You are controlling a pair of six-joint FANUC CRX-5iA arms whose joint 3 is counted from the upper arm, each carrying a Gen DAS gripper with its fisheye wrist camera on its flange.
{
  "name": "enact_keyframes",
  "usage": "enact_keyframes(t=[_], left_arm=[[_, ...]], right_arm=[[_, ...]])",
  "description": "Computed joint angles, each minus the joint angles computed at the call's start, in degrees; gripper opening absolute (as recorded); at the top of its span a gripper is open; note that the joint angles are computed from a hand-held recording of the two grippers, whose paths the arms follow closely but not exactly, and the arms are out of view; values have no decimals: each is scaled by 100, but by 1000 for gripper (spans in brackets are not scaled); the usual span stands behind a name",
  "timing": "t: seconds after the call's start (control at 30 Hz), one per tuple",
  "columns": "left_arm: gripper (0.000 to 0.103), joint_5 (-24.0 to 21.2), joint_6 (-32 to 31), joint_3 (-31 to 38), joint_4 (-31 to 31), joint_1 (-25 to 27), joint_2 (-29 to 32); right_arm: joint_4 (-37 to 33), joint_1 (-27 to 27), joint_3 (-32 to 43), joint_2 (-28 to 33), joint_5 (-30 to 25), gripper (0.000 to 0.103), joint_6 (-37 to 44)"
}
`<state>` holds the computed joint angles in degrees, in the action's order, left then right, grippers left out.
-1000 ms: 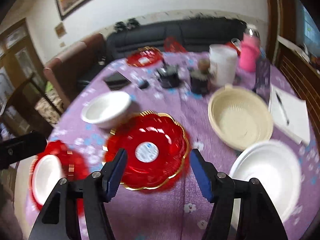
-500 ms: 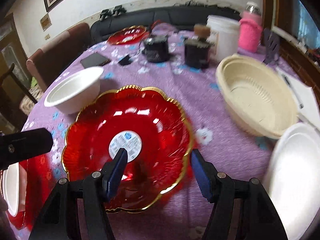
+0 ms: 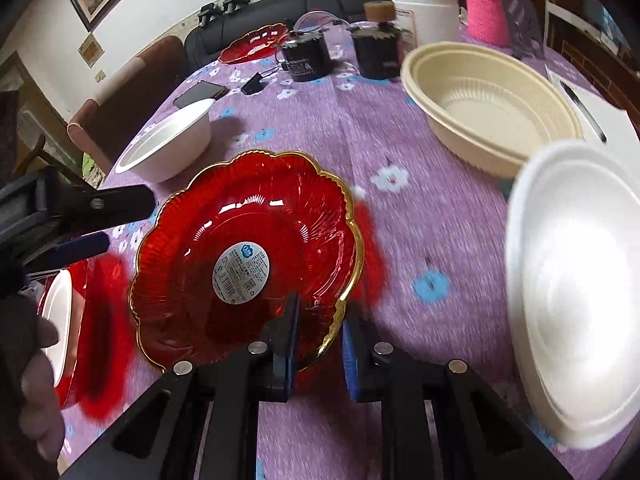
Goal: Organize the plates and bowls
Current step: 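Grasp the smaller red scalloped plate rim with both grippers, then carry the red plate and lower it onto the white plate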
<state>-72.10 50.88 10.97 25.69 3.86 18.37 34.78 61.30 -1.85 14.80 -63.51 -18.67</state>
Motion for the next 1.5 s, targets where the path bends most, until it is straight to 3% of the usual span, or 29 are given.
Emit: enact_keyframes(t=[0.17, 0.27, 0.37, 0.53, 0.6, 0.83, 1.13, 1.27, 1.5], left_arm=[[90, 211, 170, -14, -504, -244, -56], [90, 510, 292, -34, -756, -334, -93], [90, 452, 360, 64, -799, -344, 28], [67, 161, 302, 238, -1003, -431, 124], [41, -46, 350, 309, -939, -403, 157], [40, 95, 290, 64, -738, -239, -97], [40, 240, -47, -401, -80, 150, -618], [40, 359, -249, -655, 224, 397, -896], [41, 223, -496, -837, 813, 1084, -1069]], right_arm=[[75, 0, -85, -33, 65, 20, -18], [132, 3, -160, -69, 129, 20, -55], [170, -9, -148, -42, 117, 20, -29], [269, 22, -213, -56, 125, 21, -143], [316, 38, -232, -57, 130, 21, -194], [951, 105, -707, -297, 531, 22, -895], [2008, 303, -826, -377, 318, 22, -1485], [2253, 421, -577, -275, 145, 22, -1392], [2157, 455, 98, 130, 309, 22, -899]])
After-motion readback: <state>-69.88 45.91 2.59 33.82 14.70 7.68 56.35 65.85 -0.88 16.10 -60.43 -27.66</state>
